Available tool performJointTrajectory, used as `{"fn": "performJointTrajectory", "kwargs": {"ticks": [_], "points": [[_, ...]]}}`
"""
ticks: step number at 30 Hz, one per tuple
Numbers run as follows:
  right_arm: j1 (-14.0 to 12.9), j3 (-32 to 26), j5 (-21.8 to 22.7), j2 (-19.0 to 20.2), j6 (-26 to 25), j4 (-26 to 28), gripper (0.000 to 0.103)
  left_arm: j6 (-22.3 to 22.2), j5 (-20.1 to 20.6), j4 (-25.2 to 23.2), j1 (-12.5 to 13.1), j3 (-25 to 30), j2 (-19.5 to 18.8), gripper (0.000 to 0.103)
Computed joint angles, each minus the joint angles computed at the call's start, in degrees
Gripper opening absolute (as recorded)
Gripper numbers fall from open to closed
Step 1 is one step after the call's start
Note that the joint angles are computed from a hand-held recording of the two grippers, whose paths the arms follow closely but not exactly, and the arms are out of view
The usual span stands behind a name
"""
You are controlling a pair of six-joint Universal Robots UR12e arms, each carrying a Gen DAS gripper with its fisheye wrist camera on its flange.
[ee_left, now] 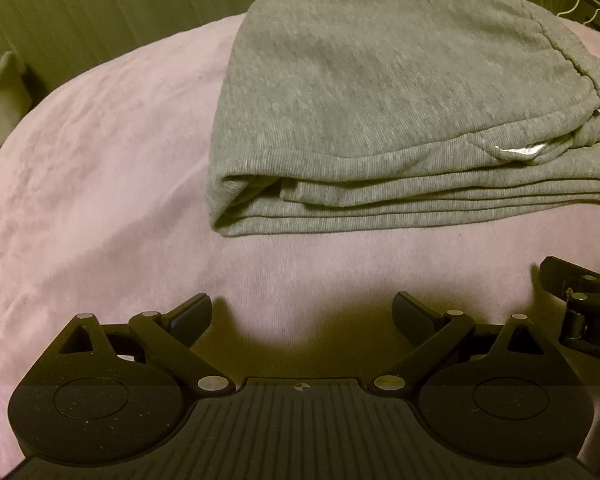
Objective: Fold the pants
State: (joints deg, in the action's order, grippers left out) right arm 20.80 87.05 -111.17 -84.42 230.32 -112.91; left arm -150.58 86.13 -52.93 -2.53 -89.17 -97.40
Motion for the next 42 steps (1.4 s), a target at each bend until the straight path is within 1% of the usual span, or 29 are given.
{"fn": "performJointTrajectory", "kwargs": {"ticks": [33, 42], "points": [[0.15, -0.13, 0.49, 0.2, 0.63, 0.97, 0.099, -0.02, 0.27, -0.31, -0.11, 0.09, -0.1, 0.1], [0.17, -0.14, 0.53, 0.28, 0.62, 0.78, 0.099, 0.48, 0.44, 0.39, -0.16, -0.27, -0.04, 0.1]]}}
